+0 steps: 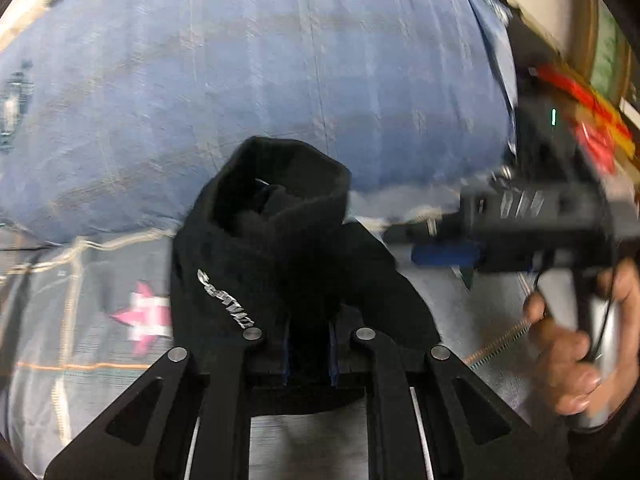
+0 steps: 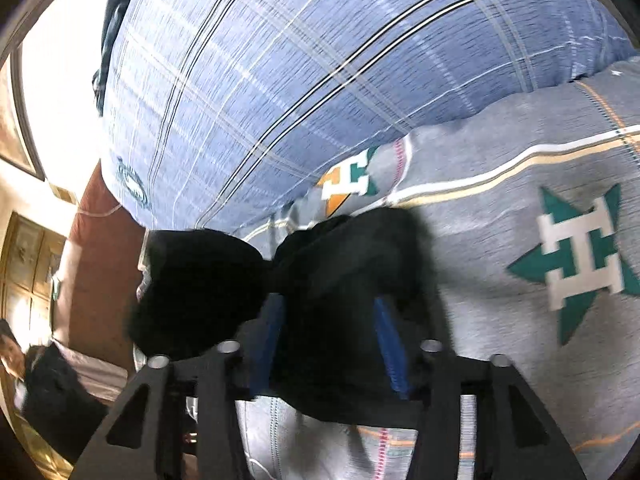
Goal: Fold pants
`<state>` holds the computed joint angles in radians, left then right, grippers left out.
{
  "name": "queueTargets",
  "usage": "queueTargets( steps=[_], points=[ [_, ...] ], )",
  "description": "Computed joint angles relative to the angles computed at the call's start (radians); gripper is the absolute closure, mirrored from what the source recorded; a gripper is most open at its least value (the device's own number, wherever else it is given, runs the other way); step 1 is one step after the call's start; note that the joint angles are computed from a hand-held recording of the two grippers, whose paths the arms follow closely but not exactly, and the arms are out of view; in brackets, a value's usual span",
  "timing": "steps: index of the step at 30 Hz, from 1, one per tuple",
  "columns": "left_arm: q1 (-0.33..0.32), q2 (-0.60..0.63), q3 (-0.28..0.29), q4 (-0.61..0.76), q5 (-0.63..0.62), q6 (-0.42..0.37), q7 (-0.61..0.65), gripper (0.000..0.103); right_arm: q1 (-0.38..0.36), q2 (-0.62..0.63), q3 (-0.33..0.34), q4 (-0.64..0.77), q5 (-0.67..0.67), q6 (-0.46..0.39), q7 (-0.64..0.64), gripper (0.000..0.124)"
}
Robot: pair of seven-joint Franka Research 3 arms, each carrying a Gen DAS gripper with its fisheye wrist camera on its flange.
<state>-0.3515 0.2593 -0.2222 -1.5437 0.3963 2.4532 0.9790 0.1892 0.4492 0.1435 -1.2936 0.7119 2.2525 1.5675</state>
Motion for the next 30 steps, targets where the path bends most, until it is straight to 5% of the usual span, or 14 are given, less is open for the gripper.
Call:
queueTargets(
  steps=[3, 5, 7, 9, 13, 16, 20, 23, 25, 27, 28, 29, 30],
  points=[
    [-0.01, 0.083, -0.016, 0.085, -0.053, -0.092, 0.053, 0.085, -0.015, 0.025, -0.001, 0.033, 0.012, -0.026, 0.012, 0.061],
    [0.001, 0.08, -0.025, 0.067, -0.092, -0.069, 0.085, 0.074, -0.032, 0.039, 0.014, 0.045, 0.046, -0.054, 0.003, 0.061],
    [0.06, 0.037, -0.068, 0.0, -0.241, 0.02, 0.177, 0.042, -0.037, 0.063, 0.026, 0.075, 0.065, -0.09, -0.005, 0.061],
    [0.104, -0.013, -0.098, -0.067, -0.385, 0.099, 0.259, 0.028, -0.034, 0.071, 0.032, 0.087, 0.071, -0.103, -0.018, 0.061],
    [0.117, -0.123, -0.091, -0.171, -0.497, 0.15, 0.345, 0.028, -0.036, 0.047, 0.045, 0.066, 0.105, -0.103, -0.083, 0.06],
    [0.11, -0.209, -0.042, -0.259, -0.444, 0.192, 0.262, 0.027, -0.031, 0.026, 0.044, 0.046, 0.125, -0.089, -0.114, 0.044],
    [0.122, -0.223, 0.003, -0.266, -0.319, 0.142, 0.067, 0.027, 0.017, -0.01, 0.015, 0.008, 0.064, -0.001, -0.113, 0.042],
    [0.141, -0.217, 0.013, -0.273, -0.384, 0.121, 0.011, 0.027, 0.067, -0.056, 0.003, -0.039, -0.026, 0.121, -0.156, 0.042],
    [0.148, -0.192, 0.01, -0.261, -0.421, 0.11, 0.02, 0.027, 0.071, -0.048, 0.024, -0.018, -0.026, 0.105, -0.213, 0.043],
    [0.144, -0.164, 0.01, -0.242, -0.385, 0.083, -0.013, 0.027, 0.127, -0.022, -0.006, 0.015, -0.145, 0.097, -0.161, 0.048],
    [0.148, -0.153, 0.009, -0.233, -0.386, 0.066, -0.001, 0.027, 0.138, -0.003, -0.007, 0.038, -0.178, 0.071, -0.154, 0.071],
    [0.144, -0.13, 0.005, -0.207, -0.374, 0.034, 0.004, 0.027, 0.149, 0.015, -0.013, 0.065, -0.217, 0.034, -0.139, 0.108],
    [0.14, -0.112, 0.002, -0.186, -0.362, 0.005, 0.004, 0.027, 0.174, 0.025, -0.032, 0.082, -0.281, 0.007, -0.102, 0.115]
  ],
)
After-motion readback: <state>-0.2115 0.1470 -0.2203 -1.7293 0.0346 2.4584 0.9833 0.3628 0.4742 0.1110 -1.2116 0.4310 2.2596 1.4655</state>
